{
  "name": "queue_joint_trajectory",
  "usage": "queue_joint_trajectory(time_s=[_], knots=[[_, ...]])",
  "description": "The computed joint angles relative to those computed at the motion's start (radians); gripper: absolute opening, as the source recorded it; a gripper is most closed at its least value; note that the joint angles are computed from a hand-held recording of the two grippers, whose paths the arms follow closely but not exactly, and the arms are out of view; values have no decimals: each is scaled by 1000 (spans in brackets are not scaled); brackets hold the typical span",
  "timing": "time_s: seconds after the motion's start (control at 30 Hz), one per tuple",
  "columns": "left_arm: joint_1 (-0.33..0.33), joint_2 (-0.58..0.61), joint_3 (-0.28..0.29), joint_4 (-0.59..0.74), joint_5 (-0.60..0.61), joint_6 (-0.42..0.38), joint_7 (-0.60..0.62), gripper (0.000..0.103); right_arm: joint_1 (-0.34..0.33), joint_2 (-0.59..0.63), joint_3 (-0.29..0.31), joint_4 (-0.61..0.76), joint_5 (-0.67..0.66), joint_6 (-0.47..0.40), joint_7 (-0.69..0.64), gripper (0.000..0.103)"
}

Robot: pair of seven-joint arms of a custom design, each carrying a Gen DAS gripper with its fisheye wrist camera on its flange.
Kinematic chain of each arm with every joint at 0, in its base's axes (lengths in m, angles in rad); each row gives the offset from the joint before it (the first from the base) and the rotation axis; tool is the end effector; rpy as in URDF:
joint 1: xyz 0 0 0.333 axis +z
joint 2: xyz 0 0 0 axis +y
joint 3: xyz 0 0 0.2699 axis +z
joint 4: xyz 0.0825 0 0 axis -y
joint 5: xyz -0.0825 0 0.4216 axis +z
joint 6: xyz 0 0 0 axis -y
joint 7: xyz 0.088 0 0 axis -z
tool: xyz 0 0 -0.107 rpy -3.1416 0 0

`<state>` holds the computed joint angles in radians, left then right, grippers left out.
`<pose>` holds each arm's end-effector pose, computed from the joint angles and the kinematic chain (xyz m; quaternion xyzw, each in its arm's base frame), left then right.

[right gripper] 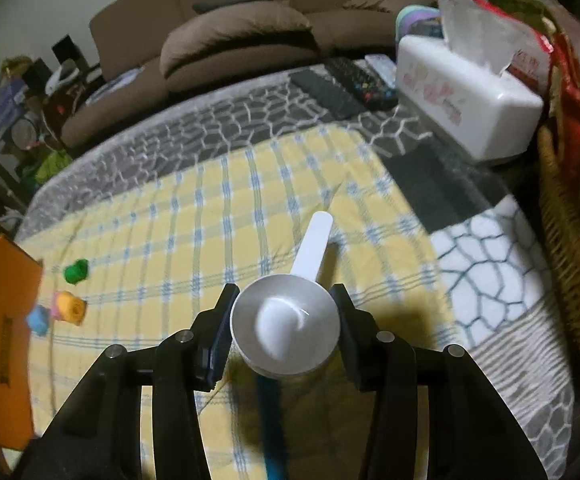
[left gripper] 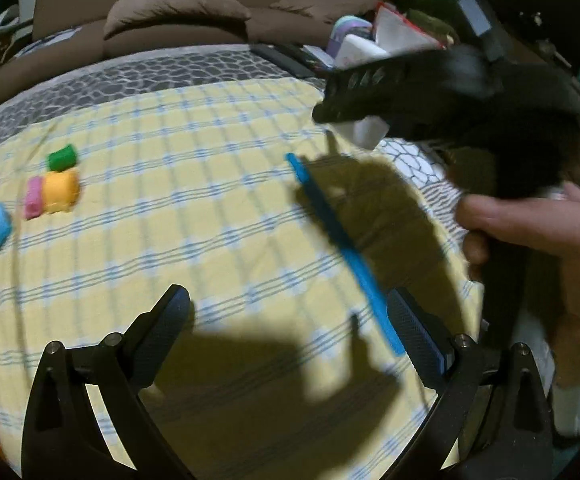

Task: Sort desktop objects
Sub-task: 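Reach the right gripper to the white scoop and close on it, then grasp the blue plastic stick with the left gripper while the right holds the scoop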

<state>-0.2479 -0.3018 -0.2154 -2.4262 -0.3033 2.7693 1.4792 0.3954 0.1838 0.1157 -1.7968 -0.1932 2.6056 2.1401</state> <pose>0.4837 -0.2282 0.4266 -0.6224 0.7140 -0.3060 0.0960 0.5962 0.3345 0.4562 -0.6937 0.6485 -0.1354 0.2828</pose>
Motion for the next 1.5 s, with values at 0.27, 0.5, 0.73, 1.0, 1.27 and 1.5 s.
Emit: queue_joint_trajectory(time_s=[0.27, 0.5, 0.73, 1.0, 1.27, 1.5], knots=[[40, 198, -77, 184, 267, -20, -236, 81, -41, -113, -15, -99, 52, 56, -5, 47], [14, 259, -62, 234, 589, -47, -446, 50, -60, -126, -13, -124, 137, 72, -43, 47], [2, 192, -18, 155, 397, 2, -319, 10, -54, -125, -6, -115, 155, 67, -74, 47], [-1, 31, 20, 19, 140, 9, -159, 10, -25, -100, 14, -59, 141, 40, -104, 47], [55, -162, 50, -83, 59, -18, -85, 10, 23, -69, 42, 18, 133, 1, -162, 47], [108, -325, 93, -156, 18, -43, -39, 10, 75, -21, 50, 101, 67, -75, -144, 47]])
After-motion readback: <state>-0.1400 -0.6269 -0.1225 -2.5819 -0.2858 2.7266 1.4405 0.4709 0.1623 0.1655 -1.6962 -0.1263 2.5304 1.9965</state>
